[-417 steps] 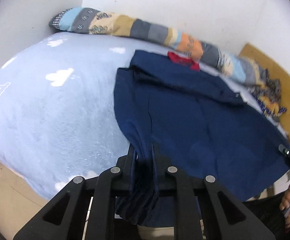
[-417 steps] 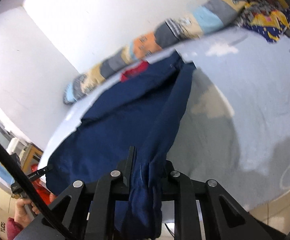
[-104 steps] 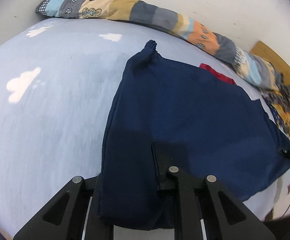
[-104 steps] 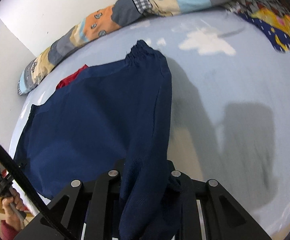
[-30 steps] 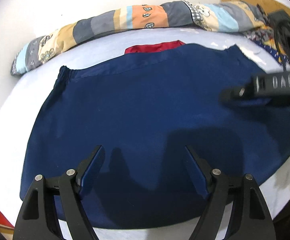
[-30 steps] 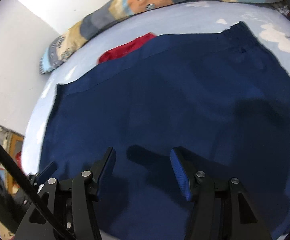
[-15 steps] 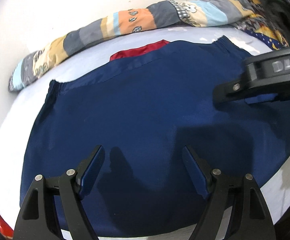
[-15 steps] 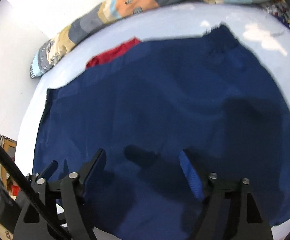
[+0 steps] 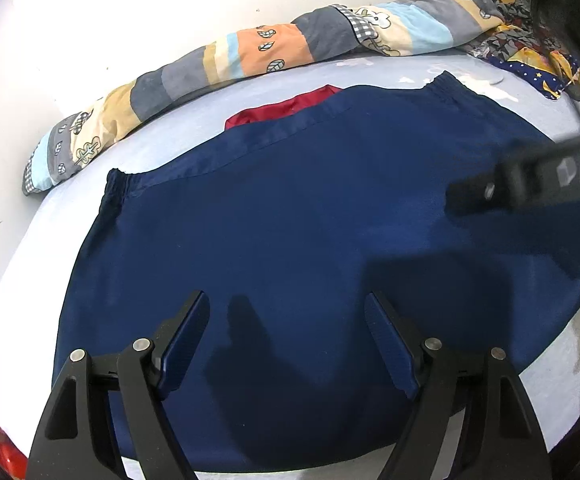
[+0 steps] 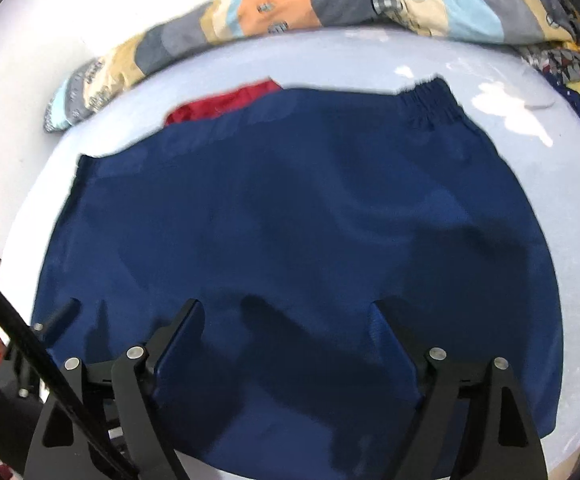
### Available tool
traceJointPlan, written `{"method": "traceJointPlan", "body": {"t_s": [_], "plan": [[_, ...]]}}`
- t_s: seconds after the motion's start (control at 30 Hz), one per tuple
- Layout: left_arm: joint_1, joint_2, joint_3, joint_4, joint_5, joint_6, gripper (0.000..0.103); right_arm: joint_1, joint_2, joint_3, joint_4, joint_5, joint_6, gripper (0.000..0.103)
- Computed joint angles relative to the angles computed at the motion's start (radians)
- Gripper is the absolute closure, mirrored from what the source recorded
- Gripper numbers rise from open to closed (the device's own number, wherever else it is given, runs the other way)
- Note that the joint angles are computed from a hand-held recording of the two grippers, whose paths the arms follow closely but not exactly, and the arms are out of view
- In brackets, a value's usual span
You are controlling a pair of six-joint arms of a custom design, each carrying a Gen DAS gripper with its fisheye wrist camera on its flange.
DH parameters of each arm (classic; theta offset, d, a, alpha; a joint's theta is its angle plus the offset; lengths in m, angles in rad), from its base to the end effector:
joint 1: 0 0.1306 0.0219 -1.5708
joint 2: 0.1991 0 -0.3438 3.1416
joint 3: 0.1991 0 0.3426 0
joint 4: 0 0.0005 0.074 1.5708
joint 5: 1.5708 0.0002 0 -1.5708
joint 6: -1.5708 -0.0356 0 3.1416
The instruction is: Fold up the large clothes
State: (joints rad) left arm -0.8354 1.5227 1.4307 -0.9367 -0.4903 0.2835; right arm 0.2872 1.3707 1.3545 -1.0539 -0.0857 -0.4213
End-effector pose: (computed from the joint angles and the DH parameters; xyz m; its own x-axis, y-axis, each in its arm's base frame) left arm 0.3267 -0.3369 0.3486 -0.6892 0.3940 -0.6082 0.3109 0.9189 0.2430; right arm 0.3987 0.1204 0.3727 -0.8993 0.1592 -0.4074 0.0506 0.9630 0.2648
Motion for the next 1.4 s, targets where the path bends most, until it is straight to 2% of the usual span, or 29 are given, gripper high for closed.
{"method": "traceJointPlan", "body": {"t_s": [0.07,0.2,0.47,0.73,0.83,1.03,1.23,1.3,1.4], "plan": [[0.0,-0.003,-0.003,0.002,-0.003,-0.003,0.024,-0.008,0.02,-0.001,-0.013,-0.019,-0.011,0.015],[0.0,-0.008,-0.005,0.005,-0.004,-0.003,0.024,0.005,0.031,0.007,-0.016,0.001,-0.001,0.011],[0.002,-0.01,-0.006,0.011,-0.004,-0.013,0.024,0.008,0.012,-0.004,-0.009,0.011,0.001,0.011],[-0.002,-0.013,-0.007,0.014,-0.014,-0.017,0.024,-0.013,-0.008,-0.021,0.007,-0.034,-0.022,0.011],[-0.001,-0.015,-0.008,0.016,-0.015,-0.016,0.024,-0.011,-0.02,-0.024,0.008,-0.017,-0.018,0.011],[0.029,0.0,0.006,-0.022,0.01,0.016,0.024,-0.041,-0.019,-0.038,0.0,-0.08,-0.038,0.011],[0.113,-0.024,-0.002,-0.034,0.122,0.118,0.024,-0.153,-0.144,-0.1,0.036,-0.14,-0.082,0.011],[0.13,-0.027,-0.006,-0.032,0.179,0.138,0.024,-0.219,-0.2,-0.141,0.064,-0.195,-0.106,0.011],[0.133,-0.025,-0.01,-0.032,0.22,0.16,0.024,-0.315,-0.285,-0.211,0.104,-0.278,-0.147,0.011]]}}
